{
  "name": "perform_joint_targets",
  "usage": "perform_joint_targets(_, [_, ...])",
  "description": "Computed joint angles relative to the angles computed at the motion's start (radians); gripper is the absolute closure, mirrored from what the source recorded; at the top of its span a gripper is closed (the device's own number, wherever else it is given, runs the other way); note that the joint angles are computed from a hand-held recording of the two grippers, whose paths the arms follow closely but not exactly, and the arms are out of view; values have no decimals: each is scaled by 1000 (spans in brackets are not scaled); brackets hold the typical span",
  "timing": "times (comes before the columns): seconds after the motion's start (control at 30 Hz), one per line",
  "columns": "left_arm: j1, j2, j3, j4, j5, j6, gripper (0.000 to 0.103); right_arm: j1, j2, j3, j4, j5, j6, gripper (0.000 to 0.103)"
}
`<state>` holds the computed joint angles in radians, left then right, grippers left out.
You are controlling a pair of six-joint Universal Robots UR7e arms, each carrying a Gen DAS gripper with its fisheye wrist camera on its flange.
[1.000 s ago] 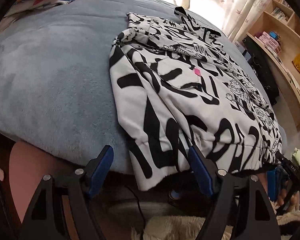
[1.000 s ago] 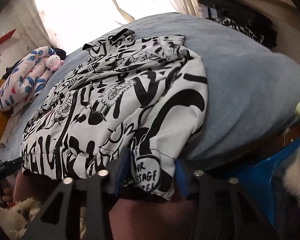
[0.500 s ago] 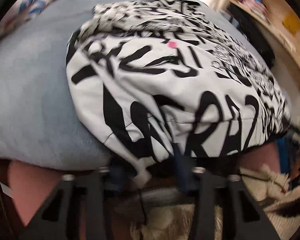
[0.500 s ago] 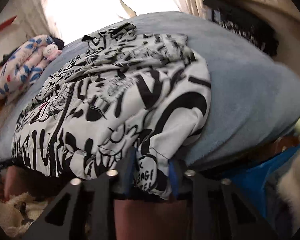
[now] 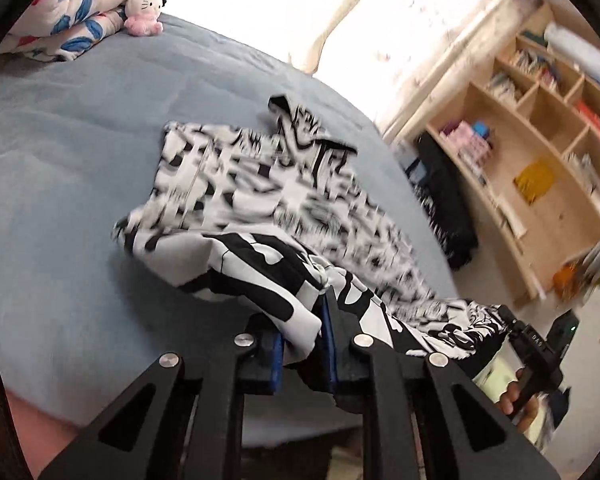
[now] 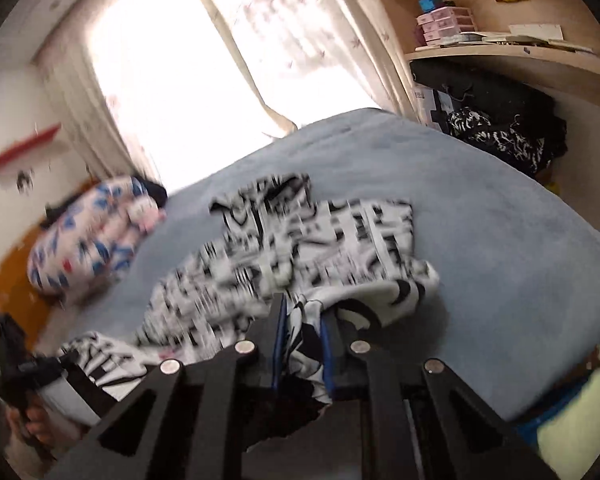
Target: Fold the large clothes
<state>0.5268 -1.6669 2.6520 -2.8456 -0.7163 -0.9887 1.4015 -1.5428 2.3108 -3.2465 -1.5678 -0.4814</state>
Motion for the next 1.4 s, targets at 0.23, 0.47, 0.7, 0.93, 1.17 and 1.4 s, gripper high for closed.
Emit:
perform_joint_targets(0.23, [236,216,-247,-265,-33,399,84,106,245,-315,49,-96,106,88])
perform_joint_targets(0.47, [380,433,-520,-497,84,730,16,137,484,-625,105,-209,167,37])
perform_joint_targets(0.7, [511,499,-650,-311,58,741,16,101,585,-767,248,-302,71,26])
perform_joint_targets(0.93, [643,592,-752,-17,-34,724,16,62,690,-886,406,-412,-10,26])
perform_joint_targets(1.17, [718,707,-902,181,-45,752,16,63,808,-1041,554,-493,-52,26])
perform_joint_targets(1.4, [755,755,-967,185,-96,784,17,53,876,-1093,552,-550,-110,27])
